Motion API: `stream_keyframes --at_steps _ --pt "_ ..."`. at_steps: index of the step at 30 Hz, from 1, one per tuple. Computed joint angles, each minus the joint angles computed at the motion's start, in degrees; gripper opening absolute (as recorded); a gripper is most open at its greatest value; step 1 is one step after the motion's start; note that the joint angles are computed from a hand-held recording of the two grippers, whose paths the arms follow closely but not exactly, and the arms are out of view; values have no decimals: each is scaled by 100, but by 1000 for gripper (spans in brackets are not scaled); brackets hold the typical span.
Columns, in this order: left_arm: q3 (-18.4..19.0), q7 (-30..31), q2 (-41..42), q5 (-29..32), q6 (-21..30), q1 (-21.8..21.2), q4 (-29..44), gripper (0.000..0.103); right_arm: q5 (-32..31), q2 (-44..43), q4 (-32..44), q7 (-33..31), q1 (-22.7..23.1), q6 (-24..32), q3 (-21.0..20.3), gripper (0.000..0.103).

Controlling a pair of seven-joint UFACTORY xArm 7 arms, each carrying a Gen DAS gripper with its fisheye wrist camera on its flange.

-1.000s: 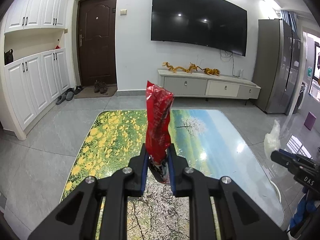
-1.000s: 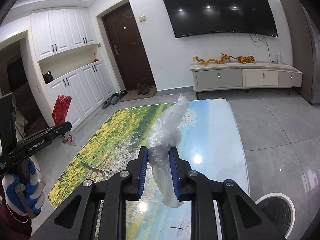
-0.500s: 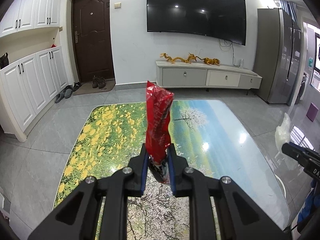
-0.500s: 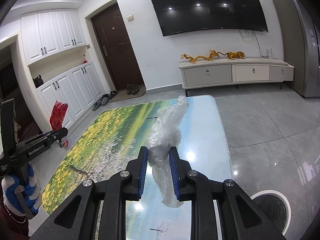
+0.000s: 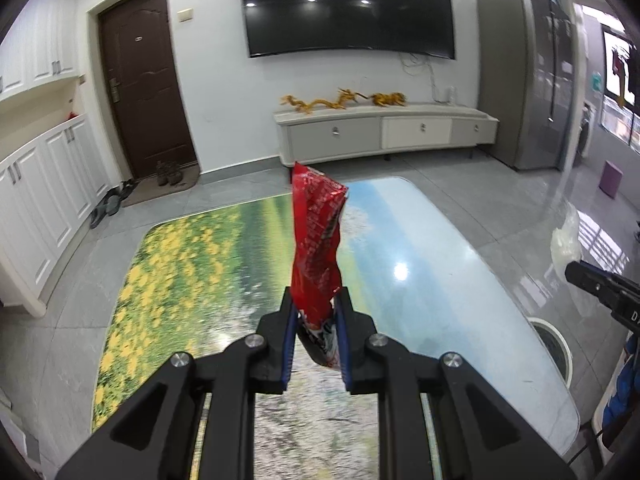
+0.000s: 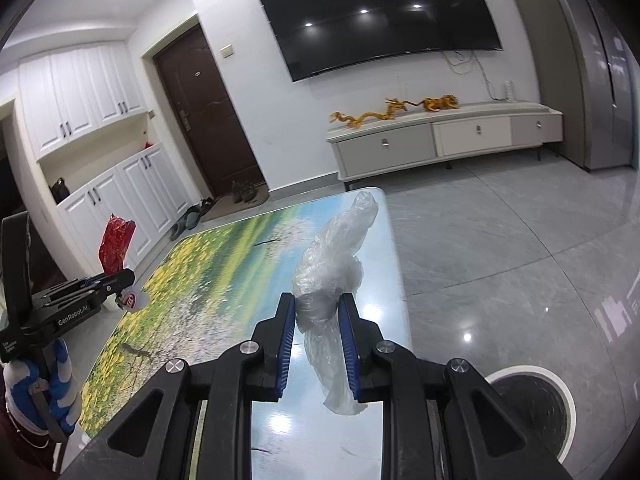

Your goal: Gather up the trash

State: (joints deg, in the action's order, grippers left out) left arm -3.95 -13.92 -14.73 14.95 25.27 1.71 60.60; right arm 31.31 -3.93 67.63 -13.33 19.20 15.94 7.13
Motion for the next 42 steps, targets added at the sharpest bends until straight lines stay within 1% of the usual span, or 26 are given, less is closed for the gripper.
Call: stream_keyframes --at_steps 5,10,14,17,21,24,27,30,33,34,36,37,38,40,42 --pt "-76 331 367 -274 135 -355 346 17 93 -215 -327 38 -122 -57 -159 21" --pt "-53 1149 829 -1191 330 -895 776 17 35 -475 -745 232 -287 -64 -375 21" --pt "-169 1736 1255 -1698 567 -1199 1196 17 -149 -701 -1123 545 -471 -45 -530 21" --pt "-293 2041 1613 -1909 755 -1389 1527 17 -272 -818 -1381 760 -624 50 -663 21" --pt "-472 2268 2226 -2066 1165 -1648 2152 19 -403 -880 -1627 960 -806 207 -795 21" --pt "-553 2270 2673 -1929 1414 -1883 2591 19 -452 -891 -1757 1095 -920 302 -858 21" --pt "-577 2269 3158 -1826 1720 -2068 3144 19 -340 -863 -1846 1087 -989 423 -979 21" --pt "-599 2263 3673 -1823 2082 -2232 3757 19 -334 -785 -1871 1147 -1110 552 -1007 21" --pt "-593 2232 4081 -1819 2332 -2363 4277 19 -381 -715 -1869 1163 -1220 697 -989 21" --pt "-609 2235 4226 -1864 2455 -2389 4475 22 -388 -694 -1867 1154 -1246 736 -985 21" --pt "-642 2246 4331 -1988 2524 -2406 4597 25 -416 -627 -1830 1180 -1290 795 -954 23" --pt "-662 2259 4405 -2062 2571 -2408 4700 31 -488 -595 -1819 1244 -1337 805 -929 24" --pt "-670 2262 4430 -2117 2577 -2413 4729 41 -535 -569 -1808 1295 -1372 820 -912 24" --pt "-692 2280 4456 -2229 2519 -2414 4752 50 -645 -543 -1803 1457 -1442 836 -873 27" --pt "-712 2326 4498 -2297 2509 -2425 4808 50 -879 -565 -1848 1733 -1539 818 -818 35"
